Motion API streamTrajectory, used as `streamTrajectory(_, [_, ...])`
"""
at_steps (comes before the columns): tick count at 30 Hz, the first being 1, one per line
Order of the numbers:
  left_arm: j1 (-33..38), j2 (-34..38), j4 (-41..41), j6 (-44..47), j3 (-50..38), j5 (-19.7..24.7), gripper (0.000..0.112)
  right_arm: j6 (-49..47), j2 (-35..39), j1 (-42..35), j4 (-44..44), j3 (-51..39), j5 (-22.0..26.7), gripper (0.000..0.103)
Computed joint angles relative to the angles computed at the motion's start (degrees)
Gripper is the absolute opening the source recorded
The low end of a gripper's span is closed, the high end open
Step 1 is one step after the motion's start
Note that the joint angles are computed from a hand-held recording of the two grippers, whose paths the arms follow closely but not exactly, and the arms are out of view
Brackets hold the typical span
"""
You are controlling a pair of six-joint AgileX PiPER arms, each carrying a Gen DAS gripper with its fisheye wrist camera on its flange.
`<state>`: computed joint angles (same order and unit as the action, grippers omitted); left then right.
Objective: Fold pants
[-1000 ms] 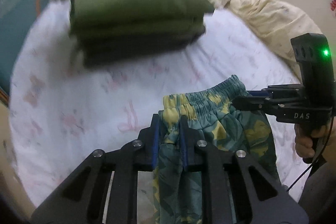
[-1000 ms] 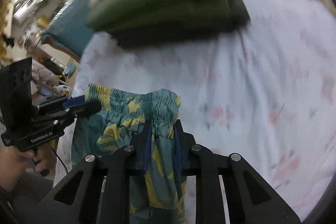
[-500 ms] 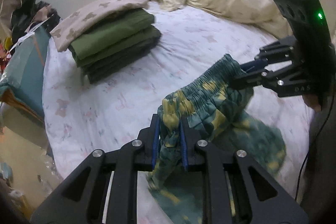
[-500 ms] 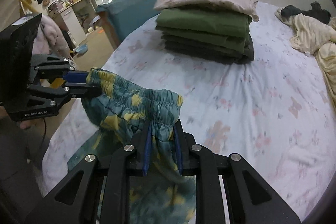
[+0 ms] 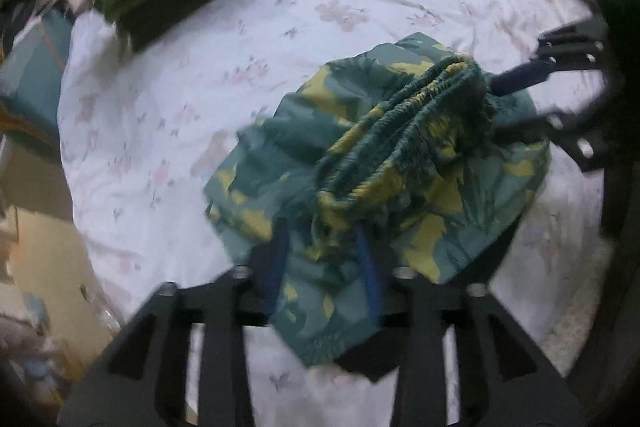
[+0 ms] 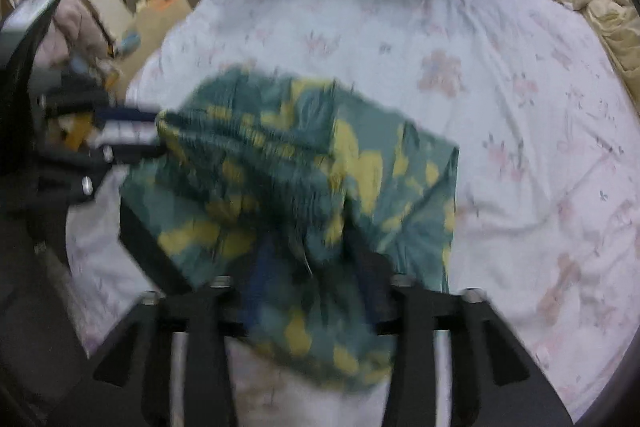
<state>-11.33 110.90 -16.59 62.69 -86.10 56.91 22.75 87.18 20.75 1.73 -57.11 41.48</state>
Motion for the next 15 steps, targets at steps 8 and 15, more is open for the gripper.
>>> streamTrajectory(8, [6.48,4.41,-10.70,-16.95,-11.86,3.85,0.061,13.31,-8.74,-3.90,-6.39,3.23,-4.73,0.061])
streamTrajectory(15, [-0.83,11.38,1.32,-31.12,-15.29,1.22,0.056,5.80,4.54,-11.95,5.02,-3.42,-6.52,0.033])
